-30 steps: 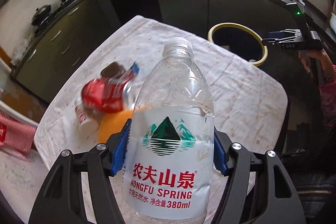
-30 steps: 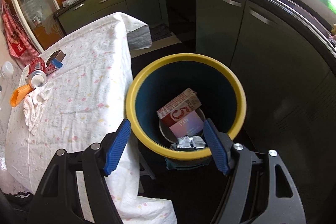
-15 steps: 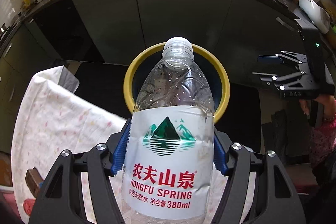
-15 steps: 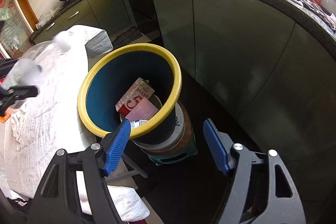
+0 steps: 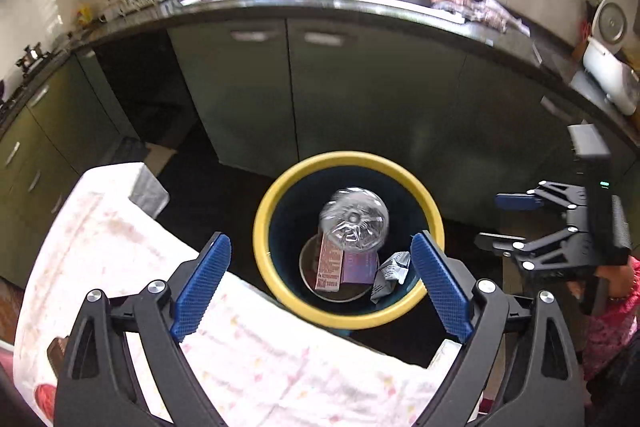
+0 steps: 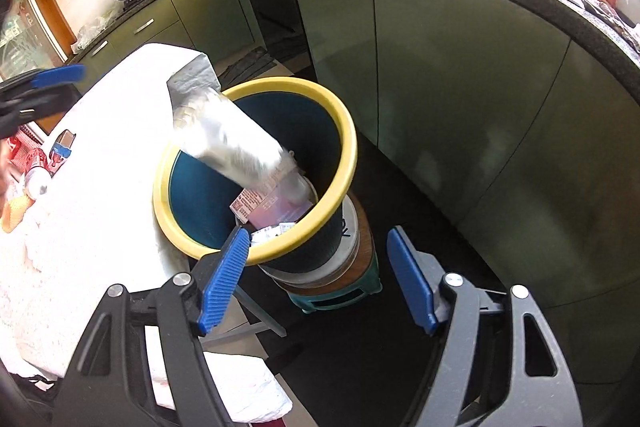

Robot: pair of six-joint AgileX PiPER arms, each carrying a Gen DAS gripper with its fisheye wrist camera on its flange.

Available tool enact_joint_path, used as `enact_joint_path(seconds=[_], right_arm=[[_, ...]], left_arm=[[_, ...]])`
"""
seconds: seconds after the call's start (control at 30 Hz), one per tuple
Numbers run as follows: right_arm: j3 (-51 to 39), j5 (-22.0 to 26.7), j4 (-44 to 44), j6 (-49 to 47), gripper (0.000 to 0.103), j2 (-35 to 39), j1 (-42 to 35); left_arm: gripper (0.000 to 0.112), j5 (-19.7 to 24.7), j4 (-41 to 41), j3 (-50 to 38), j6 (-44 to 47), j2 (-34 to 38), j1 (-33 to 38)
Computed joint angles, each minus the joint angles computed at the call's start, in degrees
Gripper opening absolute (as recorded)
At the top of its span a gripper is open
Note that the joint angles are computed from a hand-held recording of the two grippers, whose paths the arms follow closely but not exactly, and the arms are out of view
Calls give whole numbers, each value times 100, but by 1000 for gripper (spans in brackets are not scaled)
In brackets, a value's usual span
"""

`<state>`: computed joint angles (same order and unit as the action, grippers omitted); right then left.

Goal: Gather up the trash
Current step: 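Grasp the orange foam sleeve with the right gripper and lift it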

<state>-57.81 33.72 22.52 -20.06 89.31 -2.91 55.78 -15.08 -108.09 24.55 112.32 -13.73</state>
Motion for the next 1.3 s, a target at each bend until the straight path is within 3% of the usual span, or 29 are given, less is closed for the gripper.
enact_joint_path(seconds=[0.17,0.33,0.43,0.53,0.63,0.93,1.1,1.3], right_arm=[[-54,14,-163,204,68,-7,174],[-166,62,-565,663,68,-66,482],[-293,126,-827,951,68,-57,764],[-547,224,-1078,1202,68,77,1066],[-891,374,-1323,1409,68,292,1456],[-2629,1033,-1325,1322,68,1439,2905],[-4062,1615,-1091,1083,68,2233,3715],[-7021,3127,-840,848,68,3563,4484]], left_arm=[[92,-849,-919,2138,687,-1707,704],[95,-1322,-1801,3819,1660,-3239,1808],[96,-1309,-2300,4416,2240,-3879,2694],[97,-946,-2798,4744,2770,-4253,3817],[98,-523,-3063,4927,3260,-4398,4986],[98,-205,-3447,5627,4722,-4358,7647],[98,-396,-3461,5932,5114,-4418,8141],[98,-309,-3588,5992,5441,-4290,8501]])
